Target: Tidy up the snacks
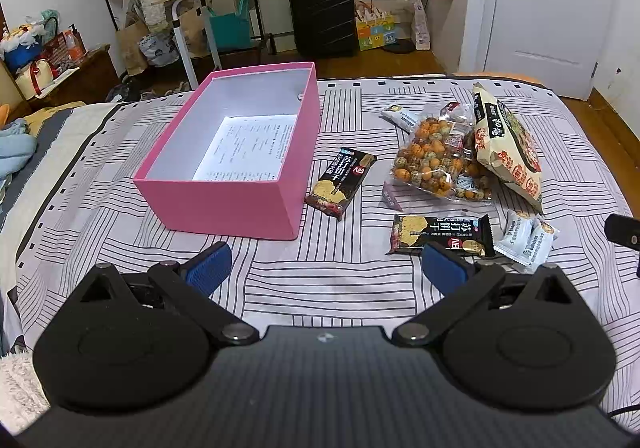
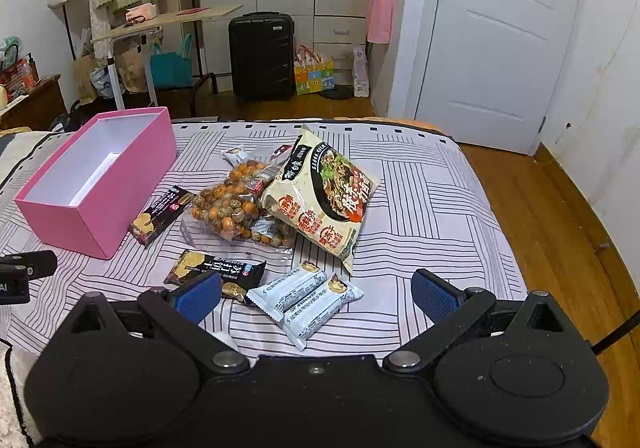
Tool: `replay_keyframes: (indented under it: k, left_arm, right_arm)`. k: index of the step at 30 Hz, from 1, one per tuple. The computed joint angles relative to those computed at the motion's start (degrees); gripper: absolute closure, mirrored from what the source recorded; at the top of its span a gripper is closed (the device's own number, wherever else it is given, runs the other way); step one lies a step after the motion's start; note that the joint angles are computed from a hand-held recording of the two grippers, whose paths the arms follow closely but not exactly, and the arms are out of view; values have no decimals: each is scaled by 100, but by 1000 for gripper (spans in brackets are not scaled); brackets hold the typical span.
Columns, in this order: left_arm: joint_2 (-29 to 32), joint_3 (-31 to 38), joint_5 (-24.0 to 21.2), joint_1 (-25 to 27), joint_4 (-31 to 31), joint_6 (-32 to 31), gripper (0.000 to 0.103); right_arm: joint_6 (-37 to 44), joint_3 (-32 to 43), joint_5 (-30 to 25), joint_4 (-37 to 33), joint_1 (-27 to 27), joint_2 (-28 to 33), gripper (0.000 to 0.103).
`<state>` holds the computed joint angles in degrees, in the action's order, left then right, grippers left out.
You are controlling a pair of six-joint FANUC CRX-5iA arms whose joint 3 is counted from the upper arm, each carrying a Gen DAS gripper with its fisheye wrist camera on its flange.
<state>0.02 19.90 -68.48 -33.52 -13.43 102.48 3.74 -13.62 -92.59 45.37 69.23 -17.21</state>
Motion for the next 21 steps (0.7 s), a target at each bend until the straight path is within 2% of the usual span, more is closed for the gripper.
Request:
replay_keyframes:
  k: [12, 21]
  left_arm:
    - [1, 3, -12, 6, 22, -10, 0]
    - [-125, -150, 157, 142, 439, -253, 1]
  right_arm:
    - [1, -5, 3, 10, 5, -2, 1]
    - [-55, -68, 35, 66, 21, -50, 1]
